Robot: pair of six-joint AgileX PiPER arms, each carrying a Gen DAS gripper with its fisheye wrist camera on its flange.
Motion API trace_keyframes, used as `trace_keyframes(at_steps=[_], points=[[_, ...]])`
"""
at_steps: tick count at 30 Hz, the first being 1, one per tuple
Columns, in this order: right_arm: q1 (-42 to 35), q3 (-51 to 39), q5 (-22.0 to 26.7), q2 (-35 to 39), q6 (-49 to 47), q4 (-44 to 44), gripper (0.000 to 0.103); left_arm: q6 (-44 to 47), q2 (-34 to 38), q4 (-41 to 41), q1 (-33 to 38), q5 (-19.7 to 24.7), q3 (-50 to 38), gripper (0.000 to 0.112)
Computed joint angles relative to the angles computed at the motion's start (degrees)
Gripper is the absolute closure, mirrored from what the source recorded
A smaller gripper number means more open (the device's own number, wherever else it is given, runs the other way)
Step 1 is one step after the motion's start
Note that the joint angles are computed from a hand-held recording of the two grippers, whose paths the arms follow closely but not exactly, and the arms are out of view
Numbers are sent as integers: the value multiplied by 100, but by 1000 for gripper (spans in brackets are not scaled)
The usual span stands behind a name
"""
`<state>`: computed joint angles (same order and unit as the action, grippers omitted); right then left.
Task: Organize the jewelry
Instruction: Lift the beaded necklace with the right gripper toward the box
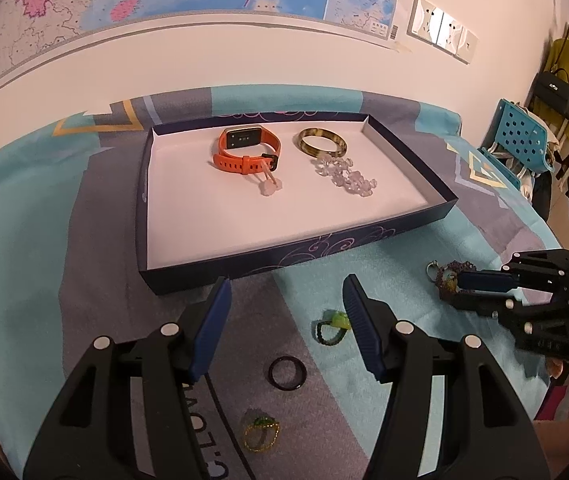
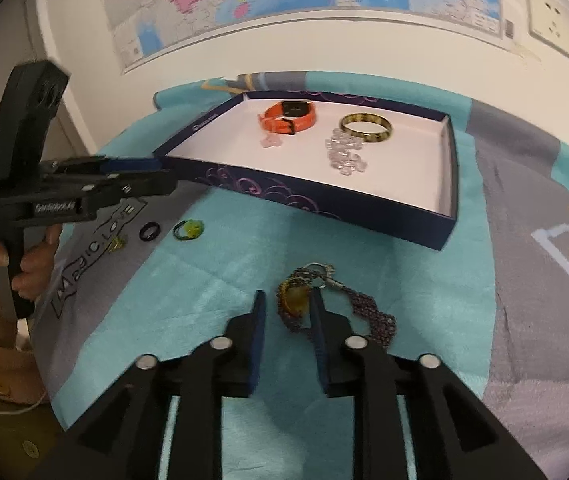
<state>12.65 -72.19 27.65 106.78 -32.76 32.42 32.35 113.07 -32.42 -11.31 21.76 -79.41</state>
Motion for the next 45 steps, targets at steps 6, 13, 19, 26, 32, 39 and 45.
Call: trace_keyframes(at_steps=[6, 13, 19, 26, 32, 39, 45], points=[[-245, -26, 213, 90, -429, 708, 94, 3, 13, -39, -16, 19, 32, 55], [-339, 70, 226, 9, -631, 1007, 102, -60, 51, 4, -13, 47, 29, 55], [-663, 68, 508, 3, -1024, 1673, 102, 21, 70, -69, -8, 58, 36, 55], [-568, 240, 385, -158, -920, 1200, 85, 30, 104, -106, -27, 68, 43, 55], [-540, 141, 204, -60, -708, 1106, 83, -21, 114, -82, -63, 76, 39, 55], [-469, -269, 397, 270, -562, 842, 80, -90, 125, -50, -29, 97, 56, 54], [-448, -350, 348, 352, -450, 698, 92, -66, 123, -86, -10, 93, 86, 54]])
